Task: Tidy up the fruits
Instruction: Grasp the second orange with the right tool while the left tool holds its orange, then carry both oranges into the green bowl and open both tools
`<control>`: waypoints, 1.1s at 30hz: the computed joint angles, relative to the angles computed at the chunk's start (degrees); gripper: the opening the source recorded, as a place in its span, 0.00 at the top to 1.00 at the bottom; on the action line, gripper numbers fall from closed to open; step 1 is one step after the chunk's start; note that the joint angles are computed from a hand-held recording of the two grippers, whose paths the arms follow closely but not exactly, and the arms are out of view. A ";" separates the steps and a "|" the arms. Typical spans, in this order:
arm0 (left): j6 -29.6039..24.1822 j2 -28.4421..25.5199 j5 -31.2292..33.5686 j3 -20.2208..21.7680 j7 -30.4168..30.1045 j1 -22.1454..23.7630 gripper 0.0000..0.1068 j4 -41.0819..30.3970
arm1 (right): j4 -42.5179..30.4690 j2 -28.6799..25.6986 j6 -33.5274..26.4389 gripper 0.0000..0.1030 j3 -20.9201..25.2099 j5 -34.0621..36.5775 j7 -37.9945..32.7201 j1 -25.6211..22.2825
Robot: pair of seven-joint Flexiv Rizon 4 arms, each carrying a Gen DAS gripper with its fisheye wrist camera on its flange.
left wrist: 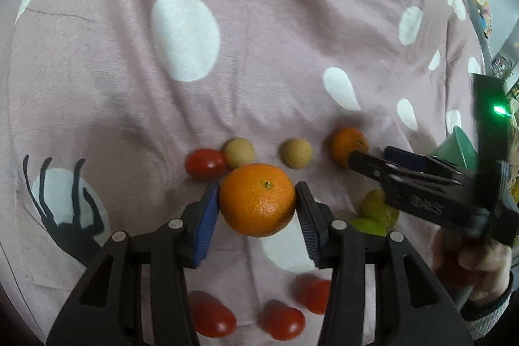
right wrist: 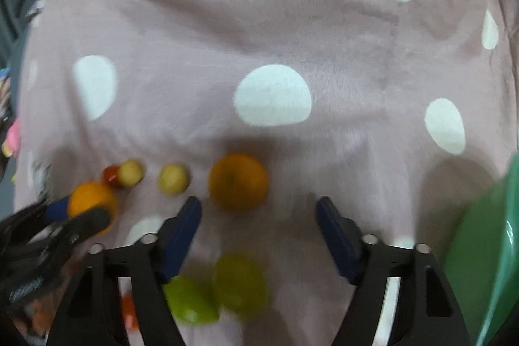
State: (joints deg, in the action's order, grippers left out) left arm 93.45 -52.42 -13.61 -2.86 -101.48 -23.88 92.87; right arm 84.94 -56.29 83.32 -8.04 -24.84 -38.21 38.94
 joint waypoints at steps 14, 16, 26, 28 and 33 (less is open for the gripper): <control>-1.97 0.29 0.41 0.66 -0.70 -0.77 0.56 -0.70 | -6.21 -2.99 -2.39 0.58 2.95 0.62 -3.50 -1.57; -1.91 1.16 0.67 0.72 -1.02 -1.30 0.56 0.31 | -2.16 -0.57 -0.23 0.58 1.39 0.45 -2.85 -0.12; 0.05 6.61 2.03 3.22 -3.33 -6.37 0.56 7.58 | 19.89 10.01 16.13 0.58 -13.07 7.10 -1.72 13.92; -0.72 6.69 2.22 4.50 -3.82 -8.50 0.56 7.01 | 24.14 11.33 18.96 0.58 -17.28 10.37 -2.65 18.22; -3.53 5.52 3.70 4.60 -3.10 -10.78 0.56 2.08 | 33.39 12.65 24.50 0.58 -27.13 20.88 -4.88 28.98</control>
State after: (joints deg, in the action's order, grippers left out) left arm 89.92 -46.90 -9.91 1.74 -104.58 -34.66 94.95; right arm 118.33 -43.63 107.82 -35.17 -3.96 -43.08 67.92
